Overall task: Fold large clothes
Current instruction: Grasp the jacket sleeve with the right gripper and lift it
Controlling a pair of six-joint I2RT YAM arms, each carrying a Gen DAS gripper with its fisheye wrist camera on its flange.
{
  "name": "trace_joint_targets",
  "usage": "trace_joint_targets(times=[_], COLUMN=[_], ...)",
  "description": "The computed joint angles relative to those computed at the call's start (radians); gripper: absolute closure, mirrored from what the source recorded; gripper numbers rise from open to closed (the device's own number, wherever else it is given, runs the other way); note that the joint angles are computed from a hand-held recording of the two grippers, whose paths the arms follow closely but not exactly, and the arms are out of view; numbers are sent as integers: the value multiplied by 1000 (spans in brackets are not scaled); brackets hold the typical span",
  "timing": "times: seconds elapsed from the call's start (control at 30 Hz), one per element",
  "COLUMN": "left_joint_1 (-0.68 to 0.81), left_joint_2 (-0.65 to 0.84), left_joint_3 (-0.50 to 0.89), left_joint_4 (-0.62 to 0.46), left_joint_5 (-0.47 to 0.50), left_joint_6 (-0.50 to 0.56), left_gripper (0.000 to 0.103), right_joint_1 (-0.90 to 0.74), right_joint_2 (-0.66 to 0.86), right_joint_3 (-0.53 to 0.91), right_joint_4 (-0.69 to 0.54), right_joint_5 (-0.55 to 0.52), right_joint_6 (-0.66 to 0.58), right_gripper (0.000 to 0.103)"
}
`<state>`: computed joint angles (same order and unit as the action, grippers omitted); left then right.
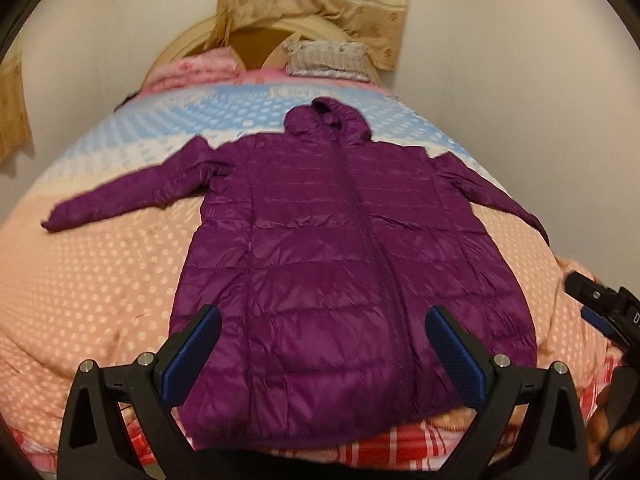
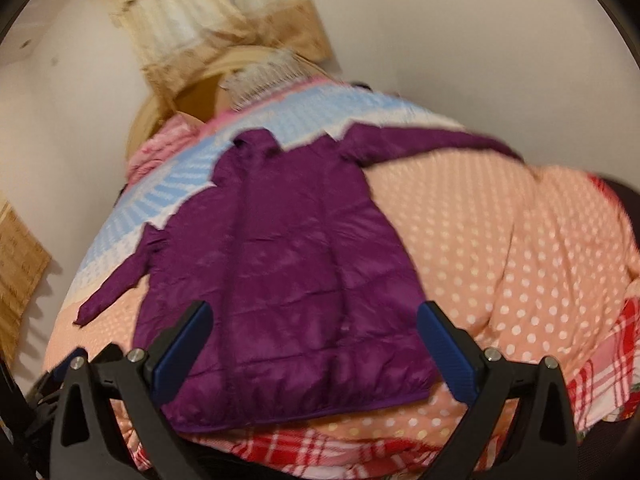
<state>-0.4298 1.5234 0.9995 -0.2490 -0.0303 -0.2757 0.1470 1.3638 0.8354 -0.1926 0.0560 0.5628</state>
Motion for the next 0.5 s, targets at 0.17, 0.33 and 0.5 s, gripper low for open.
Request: trace_joint_targets(times=[0.17, 0.33, 0.5], left_joint_1=[93, 158, 197], left_joint_2=[194, 423, 667], left_joint_3=[218, 482, 738], left_joint_4=[-9, -17, 14], left_joint_5=[-20, -40, -93], left_joint_6=[58, 124, 127], left_gripper=[1, 1, 1], right_joint_1=[-236, -485, -642], right_joint_2=[146, 425, 806], right_joint_3=[93, 361, 811], right_joint_4=[7, -3, -84], right_joint_5=[-106, -211, -283], right_joint_6=[-67, -69, 21], right_gripper=[19, 19, 19])
